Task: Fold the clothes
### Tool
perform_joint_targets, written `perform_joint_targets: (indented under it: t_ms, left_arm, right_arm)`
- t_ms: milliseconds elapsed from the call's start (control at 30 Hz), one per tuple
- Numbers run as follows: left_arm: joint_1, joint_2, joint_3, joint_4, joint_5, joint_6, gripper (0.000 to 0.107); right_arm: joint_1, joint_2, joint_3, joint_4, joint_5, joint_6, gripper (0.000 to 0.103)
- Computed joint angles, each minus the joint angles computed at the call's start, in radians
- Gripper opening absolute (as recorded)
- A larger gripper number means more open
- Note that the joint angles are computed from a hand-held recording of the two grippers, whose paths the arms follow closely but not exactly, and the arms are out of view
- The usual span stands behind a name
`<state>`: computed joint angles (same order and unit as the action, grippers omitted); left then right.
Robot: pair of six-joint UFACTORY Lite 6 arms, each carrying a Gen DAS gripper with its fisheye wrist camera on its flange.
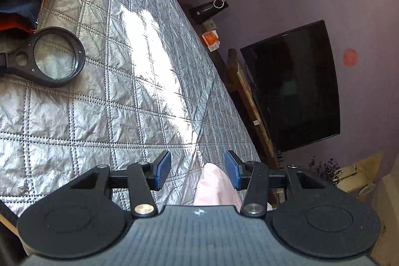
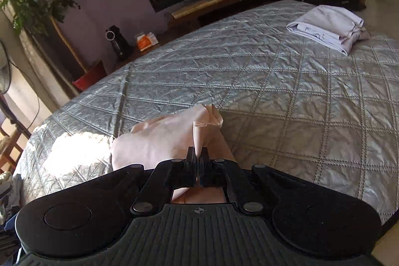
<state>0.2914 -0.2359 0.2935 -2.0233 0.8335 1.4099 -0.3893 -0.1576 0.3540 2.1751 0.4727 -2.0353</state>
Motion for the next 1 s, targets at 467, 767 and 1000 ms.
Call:
perform_joint_targets:
  t_ms: [467,767,1000]
  left_arm:
    - [-0.521,0.328,0.327,-0.229,-0.342,0.204,0.042]
    - [-0.713,0.347,0.409,-0.485,-0.46,0.56,0.042]
    - [-0.794,0.452,0.527,-0.38,-0.572,0.51,0.042]
  right_arm:
    - [-0.17,-0.016,0.155,-0.424,0.13,0.163,0.039]
    - [-0.035,0.486,0.575,-0.765,0.113,0.374,0.036]
    - [-0.079,0.528,0.639,-0.866,0.203,0.426,0.035]
